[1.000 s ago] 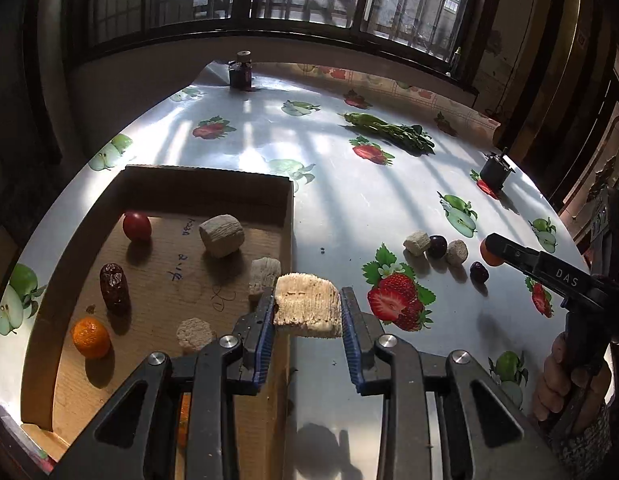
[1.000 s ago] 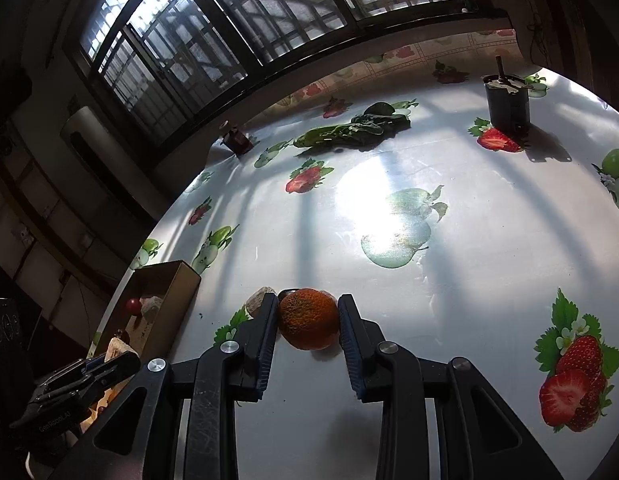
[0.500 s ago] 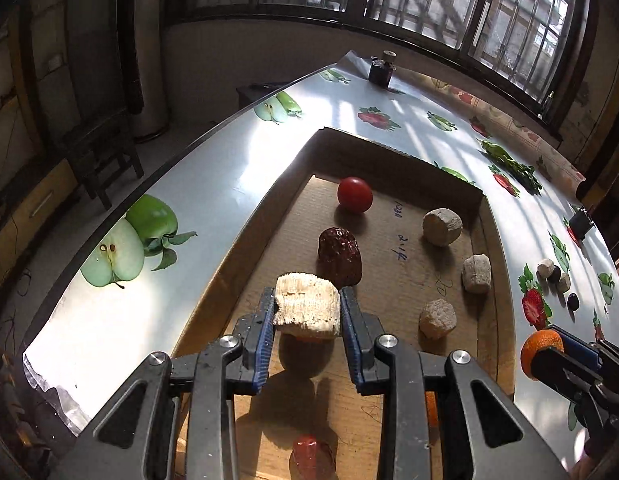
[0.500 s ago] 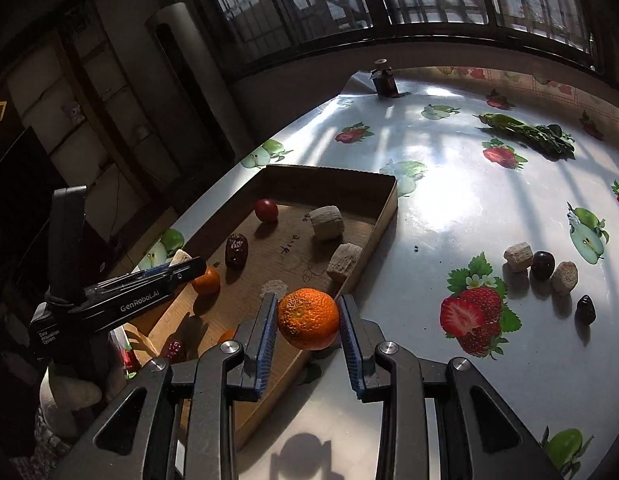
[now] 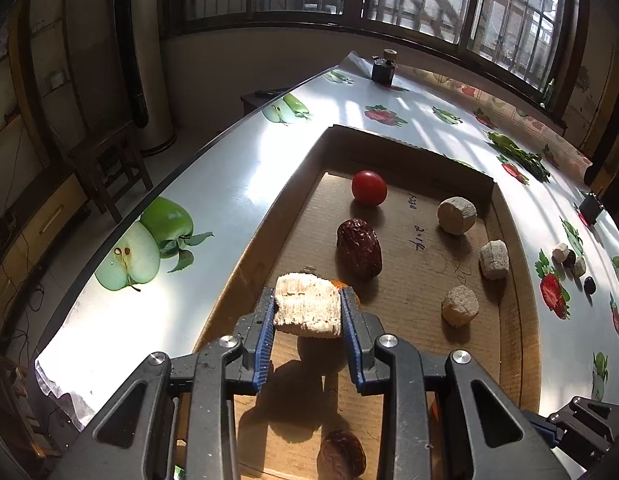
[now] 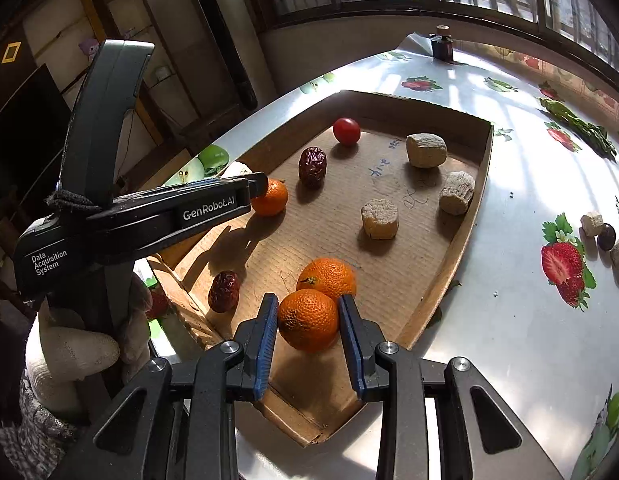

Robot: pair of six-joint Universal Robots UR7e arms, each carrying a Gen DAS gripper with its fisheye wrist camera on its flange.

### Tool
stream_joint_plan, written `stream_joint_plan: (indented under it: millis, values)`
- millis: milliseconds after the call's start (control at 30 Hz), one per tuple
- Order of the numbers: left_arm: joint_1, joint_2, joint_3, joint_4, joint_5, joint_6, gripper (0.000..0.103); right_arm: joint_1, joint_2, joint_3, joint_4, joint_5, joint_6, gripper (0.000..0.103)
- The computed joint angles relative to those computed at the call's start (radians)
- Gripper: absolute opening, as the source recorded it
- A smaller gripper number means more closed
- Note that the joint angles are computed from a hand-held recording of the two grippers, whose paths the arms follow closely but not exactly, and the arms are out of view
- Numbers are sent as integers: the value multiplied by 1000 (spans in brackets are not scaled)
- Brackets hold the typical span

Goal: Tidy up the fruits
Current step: 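Carry the cake and orange into the box and open both tools, then move both open tools back to the items left on the table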

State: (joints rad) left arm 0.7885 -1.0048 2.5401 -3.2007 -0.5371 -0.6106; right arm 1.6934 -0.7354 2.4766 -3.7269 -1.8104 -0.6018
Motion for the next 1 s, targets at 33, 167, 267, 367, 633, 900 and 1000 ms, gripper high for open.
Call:
stream_joint_plan:
  millis: [33, 167, 267, 367, 633, 900, 1000]
  values:
    - [-5, 5, -2, 7, 5, -5, 30, 5, 16, -1, -25, -11, -5, 34]
    - [-19, 4, 4, 14, 9, -15, 42, 25, 63, -8, -97, -48, -23, 34]
    - [-38, -4, 14, 23, 23, -39, 51, 29, 62, 1, -123, -32, -33, 36]
    - [-57, -20, 22, 43, 31, -64, 56, 31, 57, 8, -149, -19, -34, 48]
    - [-125, -55, 35, 171, 103, -181, 68, 16, 32, 20, -145, -7, 0, 49]
    - [-185, -70, 40, 270, 143, -255, 71, -23, 3, 76, -225, 48, 49, 59]
    - [-203, -73, 40, 296, 142, -273, 71, -49, -9, 94, -248, 63, 61, 60]
